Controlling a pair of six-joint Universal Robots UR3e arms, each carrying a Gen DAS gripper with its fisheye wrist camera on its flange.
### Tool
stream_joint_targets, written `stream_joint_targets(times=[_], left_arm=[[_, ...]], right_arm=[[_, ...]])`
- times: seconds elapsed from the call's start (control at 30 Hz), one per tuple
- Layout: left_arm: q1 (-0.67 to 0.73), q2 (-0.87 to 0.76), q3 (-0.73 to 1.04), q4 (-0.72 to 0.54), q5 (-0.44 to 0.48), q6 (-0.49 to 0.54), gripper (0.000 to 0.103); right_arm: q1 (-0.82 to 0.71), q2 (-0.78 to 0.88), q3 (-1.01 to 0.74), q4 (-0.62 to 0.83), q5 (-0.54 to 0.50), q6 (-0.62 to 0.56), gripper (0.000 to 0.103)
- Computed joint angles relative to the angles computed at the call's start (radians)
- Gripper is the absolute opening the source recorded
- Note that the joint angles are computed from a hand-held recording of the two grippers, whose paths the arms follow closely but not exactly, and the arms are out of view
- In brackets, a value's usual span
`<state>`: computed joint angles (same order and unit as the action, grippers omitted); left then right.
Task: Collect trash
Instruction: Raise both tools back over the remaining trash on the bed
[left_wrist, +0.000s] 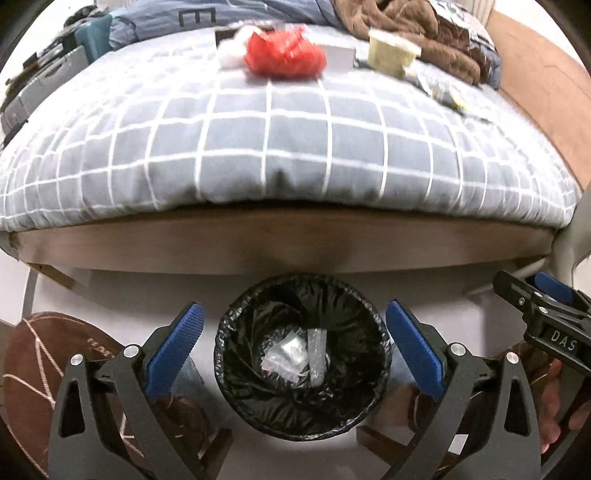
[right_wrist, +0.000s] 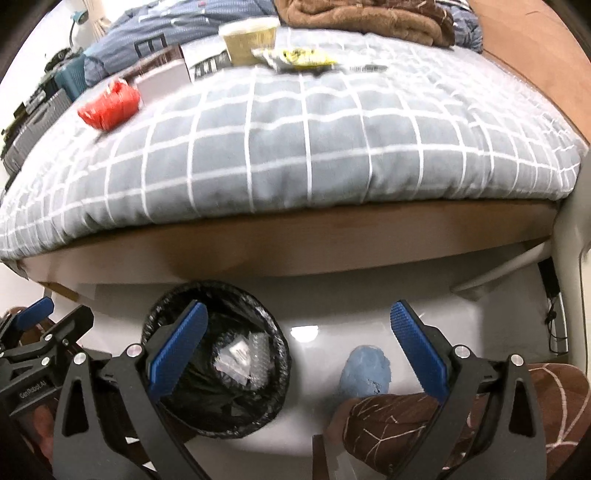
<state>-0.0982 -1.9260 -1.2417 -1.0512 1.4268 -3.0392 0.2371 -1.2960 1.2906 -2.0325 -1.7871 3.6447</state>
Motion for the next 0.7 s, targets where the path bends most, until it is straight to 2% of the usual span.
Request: stream_joint_targets(times=[0.33,0.6,0.7], left_arm=[[0.072,0.043,0.088,-0.074,-0.057,0.013,0.097],[0.082,-0.029,0.328,-0.198,-0.053,-0.006,0.097],[0.095,-0.062,0.431,-0.25,-0.088,-0.015,0.097]], right_arm=[[0.058,0.039,-0.246,0.116,-0.103,-0.024,0.096],[0.051,0.095,-0.433,0.201,-0.123,-0.063,0.095],[0.037,0.112,-0.508,0.236,-0.117,-0.069,0.096]])
